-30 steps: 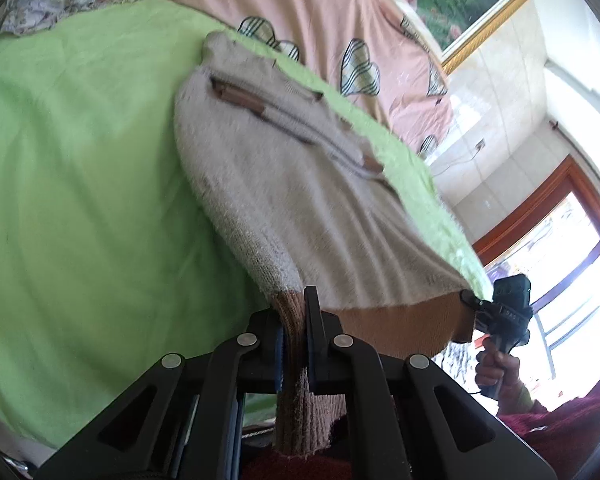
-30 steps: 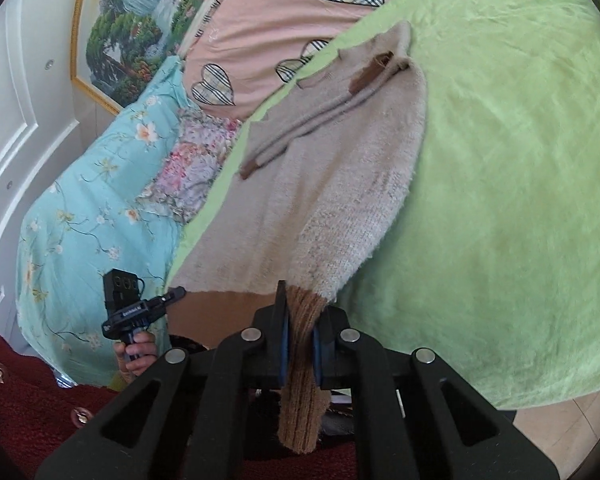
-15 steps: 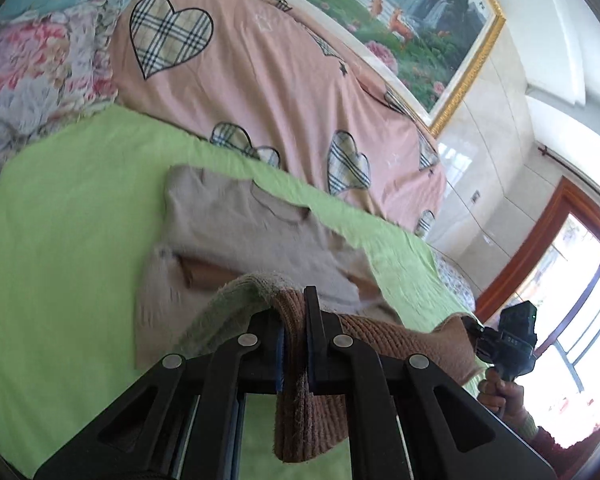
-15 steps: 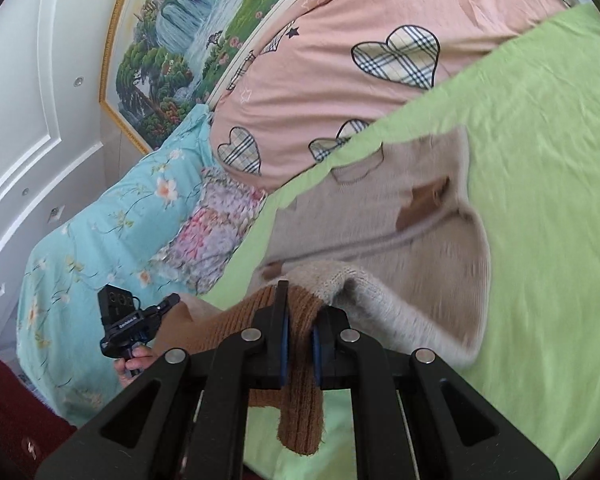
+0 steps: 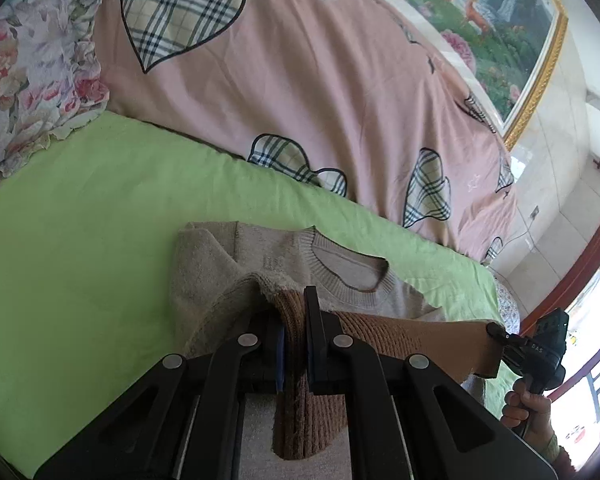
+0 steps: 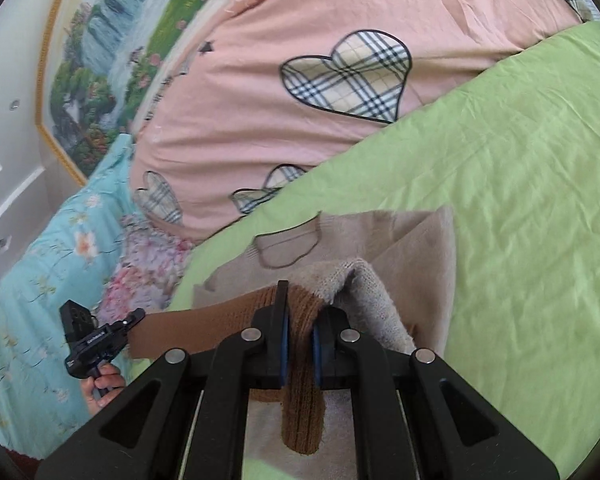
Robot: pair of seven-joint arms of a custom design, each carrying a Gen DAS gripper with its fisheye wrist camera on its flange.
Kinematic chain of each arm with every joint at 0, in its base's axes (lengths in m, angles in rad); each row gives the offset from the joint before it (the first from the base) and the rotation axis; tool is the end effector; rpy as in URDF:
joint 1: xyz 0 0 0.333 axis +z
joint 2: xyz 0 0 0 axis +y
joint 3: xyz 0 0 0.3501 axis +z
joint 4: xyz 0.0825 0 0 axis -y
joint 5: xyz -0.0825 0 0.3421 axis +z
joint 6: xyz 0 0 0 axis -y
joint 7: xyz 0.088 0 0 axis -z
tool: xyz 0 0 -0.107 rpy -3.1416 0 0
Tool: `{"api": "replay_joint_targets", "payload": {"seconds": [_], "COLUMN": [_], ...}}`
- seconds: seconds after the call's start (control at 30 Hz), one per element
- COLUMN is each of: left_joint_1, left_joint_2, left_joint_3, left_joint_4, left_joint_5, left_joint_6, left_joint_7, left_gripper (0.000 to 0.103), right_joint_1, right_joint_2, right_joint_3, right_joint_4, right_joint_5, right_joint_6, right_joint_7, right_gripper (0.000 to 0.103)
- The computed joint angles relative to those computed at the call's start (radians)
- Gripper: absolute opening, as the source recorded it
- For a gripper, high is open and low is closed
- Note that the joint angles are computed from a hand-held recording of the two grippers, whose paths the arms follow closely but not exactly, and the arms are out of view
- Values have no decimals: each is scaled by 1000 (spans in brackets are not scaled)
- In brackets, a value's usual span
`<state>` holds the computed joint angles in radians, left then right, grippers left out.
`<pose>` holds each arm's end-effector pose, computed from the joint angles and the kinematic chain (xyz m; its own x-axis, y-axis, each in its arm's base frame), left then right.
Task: Fold small clothes
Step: 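Grasp the hem with both grippers and fold it up toward the collar, then lay the folded hem onto the collar and open both grippers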
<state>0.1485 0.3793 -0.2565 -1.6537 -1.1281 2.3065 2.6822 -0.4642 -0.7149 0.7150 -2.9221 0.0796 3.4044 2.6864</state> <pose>0.6633 -0.0639 0.4887 -0.5960 -0.6397 0.4853 -0.6971 0.1122 -0.7082 0.3056 0.1068 0.5024 -0.3776 -0.7293 -0.5706 -0.2428 0.6727 -0.6990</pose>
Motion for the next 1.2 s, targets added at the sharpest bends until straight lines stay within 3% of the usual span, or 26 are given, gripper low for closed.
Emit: {"api": "replay_joint_targets", "payload": {"seconds": [0.23,0.3,0.47,0.53,0.6,0.67,0.73,0.83,0.9,1.0,1.07,1.13,1.2], "left_joint_1": [-85,-102,-45,10,46,53,25,-62,-126,-186,-209,-217,-201], "left_joint_2": [190,228,206,132,48,-21,-56,-80,-61,19,77,148,213], "left_joint_3": [-6,-4,-59,-94,-106,-103,-93,-74,-52,-24,-6,11,15], "left_joint_4": [179,212,155,56,-52,-142,-190,-225,-202,-82,5,110,215], "left_joint_5": [204,270,322,281,227,211,234,294,347,434,494,556,580], "left_joint_6": [106,117,101,71,21,-50,-98,-52,-6,38,78,99,80], "left_joint_7": [-197,-257,-259,-171,-56,42,84,105,81,-6,-90,-188,-278], "left_gripper": [6,7,10,12,17,17,17,20,20,19,18,18,12], "right_joint_1": [-152,-168,-90,-79,-92,-43,34,154,122,150,106,-41,-189], "right_joint_2": [193,218,201,120,-12,-34,83,299,387,480,494,464,390], "right_joint_3": [65,80,24,35,88,85,42,-34,-7,-97,-138,-60,7], "right_joint_4": [45,50,38,27,28,36,74,203,294,335,336,330,335], "right_joint_5": [13,28,45,39,18,-23,-133,-214,-305,-330,-361,-392,-540], "right_joint_6": [12,4,-48,-95,-184,-183,-122,-227,-347,-341,-315,-312,-408], "right_joint_7": [-65,-78,-72,-48,-12,-23,-58,-200,-230,-289,-260,-163,52], "right_gripper": [10,10,19,39,50,51,51,51,51,50,49,49,50]}}
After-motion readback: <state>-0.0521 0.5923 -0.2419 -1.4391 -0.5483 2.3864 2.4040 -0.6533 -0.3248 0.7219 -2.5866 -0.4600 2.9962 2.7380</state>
